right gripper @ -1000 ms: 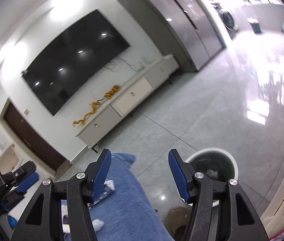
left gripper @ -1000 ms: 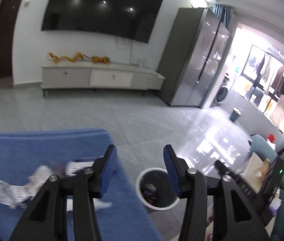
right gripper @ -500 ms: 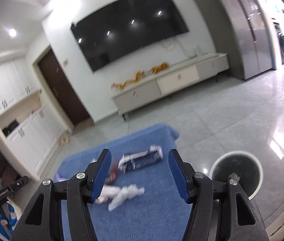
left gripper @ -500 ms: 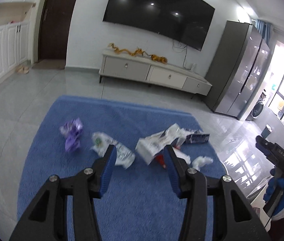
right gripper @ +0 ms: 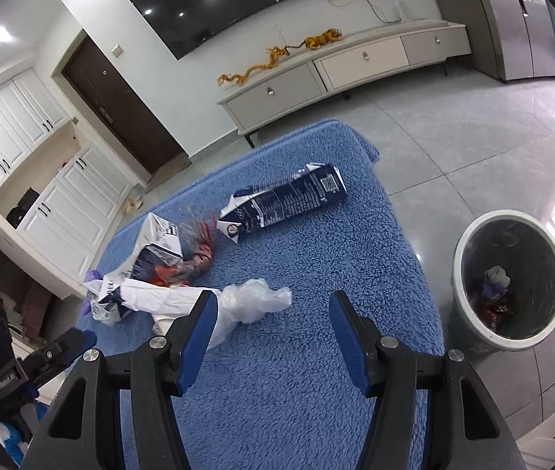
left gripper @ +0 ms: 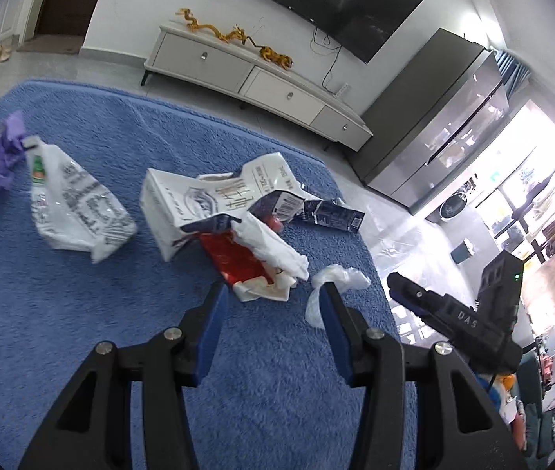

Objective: Collect trash
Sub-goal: 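Grasp the clear plastic bag with the right tool while the left tool grasps the white tissue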

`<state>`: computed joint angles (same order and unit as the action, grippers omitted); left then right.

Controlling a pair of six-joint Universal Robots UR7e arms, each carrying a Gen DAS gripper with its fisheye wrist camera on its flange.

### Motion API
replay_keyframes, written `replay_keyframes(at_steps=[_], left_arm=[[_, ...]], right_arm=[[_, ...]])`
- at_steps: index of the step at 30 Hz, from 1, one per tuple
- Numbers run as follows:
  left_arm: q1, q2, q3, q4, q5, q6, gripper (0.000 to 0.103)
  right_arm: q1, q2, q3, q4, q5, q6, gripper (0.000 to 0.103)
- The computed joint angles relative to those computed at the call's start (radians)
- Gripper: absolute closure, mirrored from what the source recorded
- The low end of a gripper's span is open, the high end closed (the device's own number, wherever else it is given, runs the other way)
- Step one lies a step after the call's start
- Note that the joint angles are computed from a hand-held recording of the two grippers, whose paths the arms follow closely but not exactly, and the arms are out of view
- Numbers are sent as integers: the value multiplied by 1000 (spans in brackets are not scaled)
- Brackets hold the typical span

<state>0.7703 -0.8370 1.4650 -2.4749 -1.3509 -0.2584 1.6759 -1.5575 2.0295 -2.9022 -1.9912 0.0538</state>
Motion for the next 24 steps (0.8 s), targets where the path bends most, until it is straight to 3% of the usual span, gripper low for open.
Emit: replay_keyframes(at_steps=[8, 20, 22, 24], left_arm=[[20, 94, -92, 4, -24, -89, 57], [30, 167, -152, -8, -26, -200, 59], [31, 172, -151, -19, -24, -209, 66], [35, 171, -145, -29, -30, -222, 80]], right_arm=[[-82, 10, 0, 11, 180, 16, 46], [-112, 21, -15, 15, 270, 27, 62], [-114, 23, -16, 14, 275, 27, 67], [-116, 24, -16, 16, 283, 26, 76]])
